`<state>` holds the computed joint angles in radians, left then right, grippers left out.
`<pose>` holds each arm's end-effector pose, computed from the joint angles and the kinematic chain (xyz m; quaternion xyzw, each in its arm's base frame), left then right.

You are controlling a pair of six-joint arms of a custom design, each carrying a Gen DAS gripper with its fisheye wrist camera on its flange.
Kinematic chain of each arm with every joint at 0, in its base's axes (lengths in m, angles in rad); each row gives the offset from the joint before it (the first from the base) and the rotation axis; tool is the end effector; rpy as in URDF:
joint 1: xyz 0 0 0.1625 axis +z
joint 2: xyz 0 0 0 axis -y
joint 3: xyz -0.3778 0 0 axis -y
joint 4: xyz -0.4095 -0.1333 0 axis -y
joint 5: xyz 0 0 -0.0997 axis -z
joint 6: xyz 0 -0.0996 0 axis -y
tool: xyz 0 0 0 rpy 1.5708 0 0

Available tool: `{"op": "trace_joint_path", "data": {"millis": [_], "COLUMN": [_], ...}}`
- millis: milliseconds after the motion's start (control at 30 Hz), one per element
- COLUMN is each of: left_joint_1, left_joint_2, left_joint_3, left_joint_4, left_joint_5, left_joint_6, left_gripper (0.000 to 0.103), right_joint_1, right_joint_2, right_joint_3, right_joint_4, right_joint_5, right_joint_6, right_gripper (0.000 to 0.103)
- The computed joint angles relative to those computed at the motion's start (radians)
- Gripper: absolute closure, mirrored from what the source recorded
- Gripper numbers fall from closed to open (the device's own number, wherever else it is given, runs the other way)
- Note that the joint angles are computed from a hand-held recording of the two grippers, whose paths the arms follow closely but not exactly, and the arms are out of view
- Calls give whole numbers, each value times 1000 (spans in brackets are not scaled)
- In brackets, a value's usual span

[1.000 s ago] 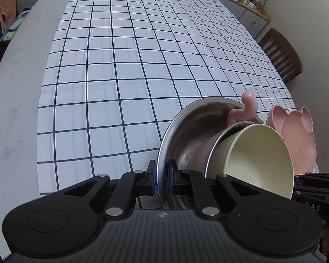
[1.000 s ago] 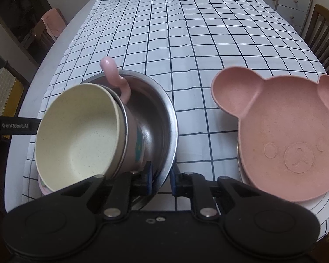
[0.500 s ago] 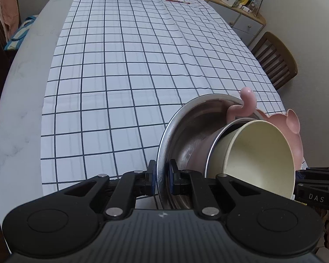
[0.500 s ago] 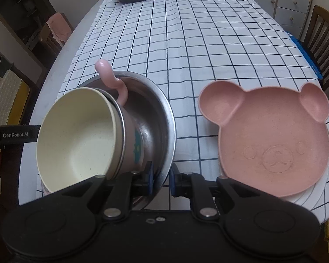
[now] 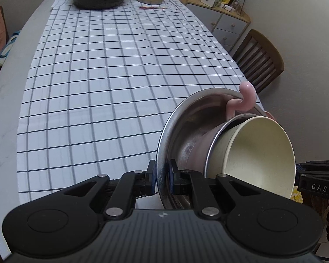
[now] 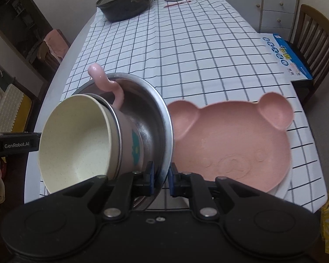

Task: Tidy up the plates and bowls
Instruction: 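Lift the nested bowl stack with both grippers and carry it toward the bear plate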

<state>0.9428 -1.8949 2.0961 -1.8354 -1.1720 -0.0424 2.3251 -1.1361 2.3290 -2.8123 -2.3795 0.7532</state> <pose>-0.0878 -0.4136 0.3535 0.2768 0.9398 -0.0945 0.1767 0.3275 -0.2591 0.0607 -0.0091 -0.9191 0.2855 0.2715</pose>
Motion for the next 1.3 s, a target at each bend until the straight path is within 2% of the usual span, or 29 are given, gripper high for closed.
{"op": "trace_joint_path", "data": {"millis": [300,533,767,967,1300], "left_joint_1": [-128,-187,-229,-235,-219], "left_joint_2": [56,109,148,172,207], "left_joint_3": [86,130,165,185,195], "left_joint_4": [-78,-124,-149,-158,-194], "left_joint_5": [10,8,10,18,32], "left_joint_6": [-125,-215,-284,-325,-344], "left_gripper": [93,93,93,92,92], "right_joint_1": [-66,-142,-227,-292,-364], "right_joint_2": [-238,-421,-551,-599,-588], "right_joint_3": [137,223,282,317,327], "right_joint_4": [40,87,113,107,56], "right_joint_5": [-7,17,55,90,128], "right_joint_6": [-81,-174,-265,-329,-430], "right_gripper": [90,90,90,90,90]}}
